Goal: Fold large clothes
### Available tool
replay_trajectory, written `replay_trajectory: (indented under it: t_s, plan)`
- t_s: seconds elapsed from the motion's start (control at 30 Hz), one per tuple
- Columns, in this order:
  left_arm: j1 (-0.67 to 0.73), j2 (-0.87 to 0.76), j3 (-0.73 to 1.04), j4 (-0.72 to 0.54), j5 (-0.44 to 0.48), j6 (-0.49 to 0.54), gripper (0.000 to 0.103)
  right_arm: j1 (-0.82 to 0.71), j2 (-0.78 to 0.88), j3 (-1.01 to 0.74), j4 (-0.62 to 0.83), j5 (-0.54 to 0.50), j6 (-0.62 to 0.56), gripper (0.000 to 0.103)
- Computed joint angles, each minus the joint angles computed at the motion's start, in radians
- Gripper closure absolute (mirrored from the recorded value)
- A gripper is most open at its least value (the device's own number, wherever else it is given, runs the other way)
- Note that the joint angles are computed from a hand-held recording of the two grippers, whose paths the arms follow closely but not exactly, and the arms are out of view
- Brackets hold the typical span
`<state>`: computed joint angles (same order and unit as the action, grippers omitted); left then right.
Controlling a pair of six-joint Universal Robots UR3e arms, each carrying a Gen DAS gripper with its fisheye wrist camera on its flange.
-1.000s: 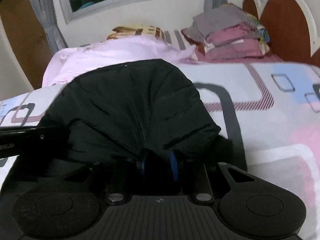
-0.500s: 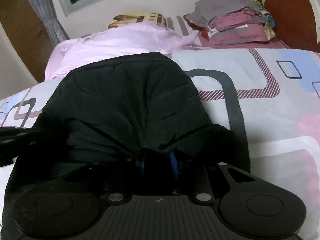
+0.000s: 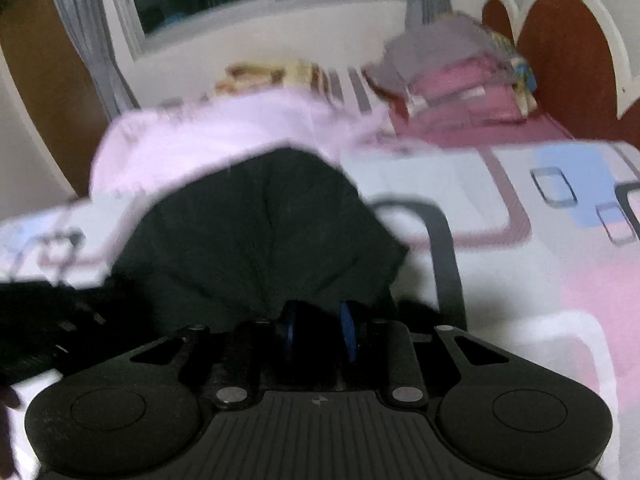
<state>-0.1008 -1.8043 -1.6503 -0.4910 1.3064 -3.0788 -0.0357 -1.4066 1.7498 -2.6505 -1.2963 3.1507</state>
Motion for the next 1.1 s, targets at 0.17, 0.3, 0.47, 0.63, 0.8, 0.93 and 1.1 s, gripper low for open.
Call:
replay_trajectory:
  t_s: [0.17, 0.3, 0.47, 0.63, 0.8, 0.93, 1.1]
  plan:
    - [-0.005, -0.136, 0.188, -0.056, 0.021, -0.009, 0.081, 0.057, 0.191, -0.271, 0.095, -0.044, -0.026, 0.079]
    - [-0.010, -0.298, 0.421, -0.235, -0.014, -0.026, 0.082, 0.078, 0.361, -0.434, 0.273, -0.148, -0.082, 0.079]
    - [-0.069, -0.402, 0.497, -0.239, 0.081, -0.046, 0.082, 0.020, 0.395, -0.336, 0.163, -0.074, -0.045, 0.079]
    - [-0.118, -0.370, 0.337, -0.021, 0.171, -0.047, 0.082, 0.035, 0.363, -0.018, -0.335, -0.101, 0.091, 0.079]
    - [-0.101, -0.325, 0.216, 0.108, 0.140, -0.012, 0.082, 0.126, 0.434, 0.148, -0.778, -0.268, 0.223, 0.079]
    - [-0.132, -0.338, 0.112, 0.314, 0.198, -0.012, 0.082, 0.131, 0.505, 0.186, -0.973, -0.281, 0.264, 0.079]
    - [-0.156, -0.359, 0.154, 0.287, 0.245, 0.009, 0.082, 0.120, 0.464, 0.150, -0.843, -0.255, 0.210, 0.079]
